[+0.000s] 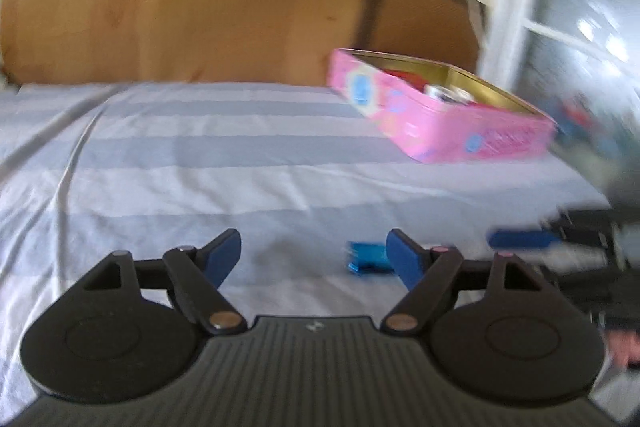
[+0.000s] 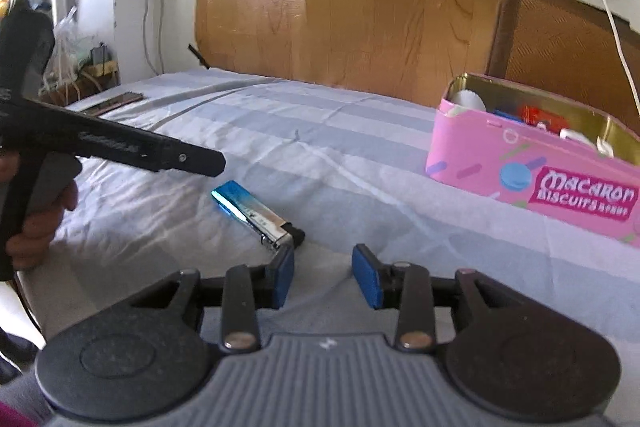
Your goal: Organize rigid objects
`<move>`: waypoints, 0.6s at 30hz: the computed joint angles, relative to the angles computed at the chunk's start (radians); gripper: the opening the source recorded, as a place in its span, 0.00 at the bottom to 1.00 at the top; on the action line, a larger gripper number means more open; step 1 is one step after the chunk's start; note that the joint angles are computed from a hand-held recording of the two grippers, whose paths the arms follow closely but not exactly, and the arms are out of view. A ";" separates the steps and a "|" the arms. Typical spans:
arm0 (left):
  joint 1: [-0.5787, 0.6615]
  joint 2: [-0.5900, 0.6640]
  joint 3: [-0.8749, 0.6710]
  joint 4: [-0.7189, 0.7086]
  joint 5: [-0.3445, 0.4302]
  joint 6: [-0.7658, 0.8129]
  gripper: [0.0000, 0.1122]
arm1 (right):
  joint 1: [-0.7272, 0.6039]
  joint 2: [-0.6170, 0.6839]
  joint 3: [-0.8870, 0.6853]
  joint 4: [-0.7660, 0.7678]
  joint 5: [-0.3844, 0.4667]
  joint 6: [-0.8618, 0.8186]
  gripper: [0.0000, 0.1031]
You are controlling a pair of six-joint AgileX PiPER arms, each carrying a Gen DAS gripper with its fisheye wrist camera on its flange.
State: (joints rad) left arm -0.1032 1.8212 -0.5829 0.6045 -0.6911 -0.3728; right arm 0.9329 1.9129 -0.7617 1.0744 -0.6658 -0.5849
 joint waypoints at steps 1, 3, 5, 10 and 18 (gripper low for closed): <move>-0.008 -0.006 0.014 -0.007 -0.007 0.057 0.72 | -0.003 -0.009 0.012 -0.020 0.002 0.007 0.32; -0.013 -0.014 0.013 0.039 0.010 0.141 0.72 | -0.018 -0.029 0.039 -0.094 0.020 0.051 0.34; -0.015 -0.022 -0.016 0.149 0.067 0.154 0.72 | -0.036 -0.045 0.066 -0.194 0.040 0.110 0.34; -0.010 -0.007 -0.106 0.447 0.134 0.109 0.72 | -0.076 -0.049 0.081 -0.342 0.067 0.141 0.34; 0.030 0.090 -0.293 0.842 0.065 -0.147 0.72 | -0.216 -0.037 0.038 -0.659 0.186 0.260 0.36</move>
State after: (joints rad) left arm -0.0730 1.9116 -0.8763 1.4467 -0.6261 -0.5202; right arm 0.7170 1.8758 -0.7236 0.4151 -0.4800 -0.3245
